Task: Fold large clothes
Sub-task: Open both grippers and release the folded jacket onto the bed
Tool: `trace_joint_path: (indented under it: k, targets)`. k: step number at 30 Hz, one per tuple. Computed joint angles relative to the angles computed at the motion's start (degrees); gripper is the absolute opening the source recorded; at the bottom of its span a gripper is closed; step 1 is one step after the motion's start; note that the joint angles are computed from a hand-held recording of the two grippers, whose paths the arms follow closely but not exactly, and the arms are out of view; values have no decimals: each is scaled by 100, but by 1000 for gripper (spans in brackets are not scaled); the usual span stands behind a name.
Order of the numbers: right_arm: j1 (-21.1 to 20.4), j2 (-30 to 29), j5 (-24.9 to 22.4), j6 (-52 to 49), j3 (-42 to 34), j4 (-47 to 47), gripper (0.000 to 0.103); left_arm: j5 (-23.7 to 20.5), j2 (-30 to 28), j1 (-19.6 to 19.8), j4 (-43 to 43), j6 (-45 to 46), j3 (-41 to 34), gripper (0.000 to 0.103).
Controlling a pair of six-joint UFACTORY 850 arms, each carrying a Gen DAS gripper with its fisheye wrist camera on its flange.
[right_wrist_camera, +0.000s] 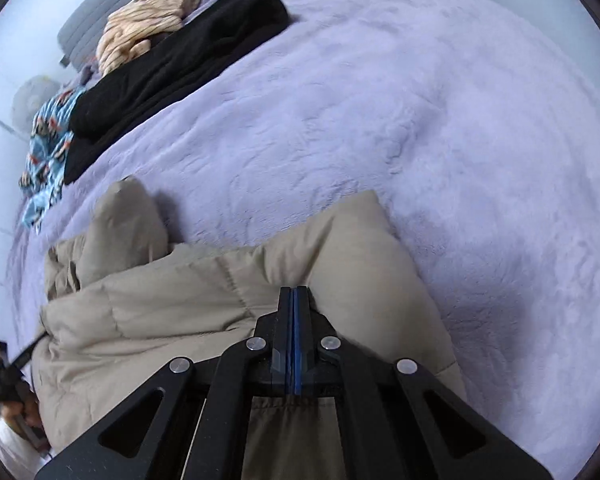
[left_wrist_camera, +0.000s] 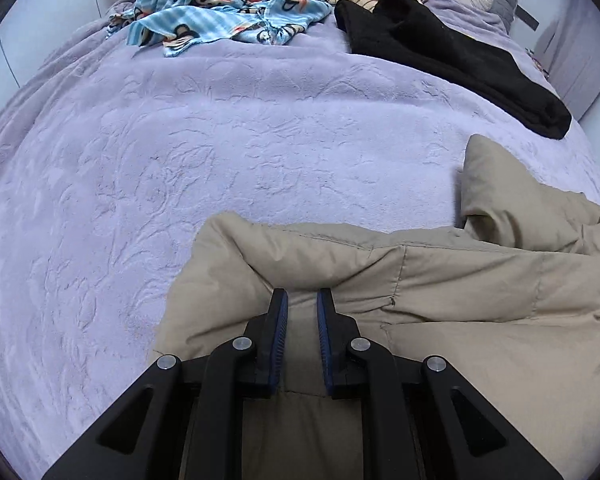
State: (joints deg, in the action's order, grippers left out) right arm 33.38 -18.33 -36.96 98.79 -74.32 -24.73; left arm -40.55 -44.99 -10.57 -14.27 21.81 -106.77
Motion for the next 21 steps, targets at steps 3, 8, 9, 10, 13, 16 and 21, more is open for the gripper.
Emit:
trace_joint_path:
  k: [3,8,9,10,13,16,21]
  targets:
    - [-76,-214,-31,30,-78,-10,0,66,-108,-91,312,-318,-126,17]
    - [-127,-363,-360,-325,-377,292,0,-371,-60,23,389,-679,-317,17]
    - [-117,-321,-437,-382,-402,354,0,-358,50,50,457,-715,-229,17]
    - [-101,-294,-488,-434,-423,384,1,-334,154,78,496,-707,-138,17]
    - [30,-164,-718,-472,-469,385,4,-335,455,162,508,-605,130,17]
    - [213,73,-698,-173,-350,297,5,-426,725,224,521,-589,394,91]
    - [641,465,-688,571,-147,119,25,-221,1342,222,731,-791,1114,102]
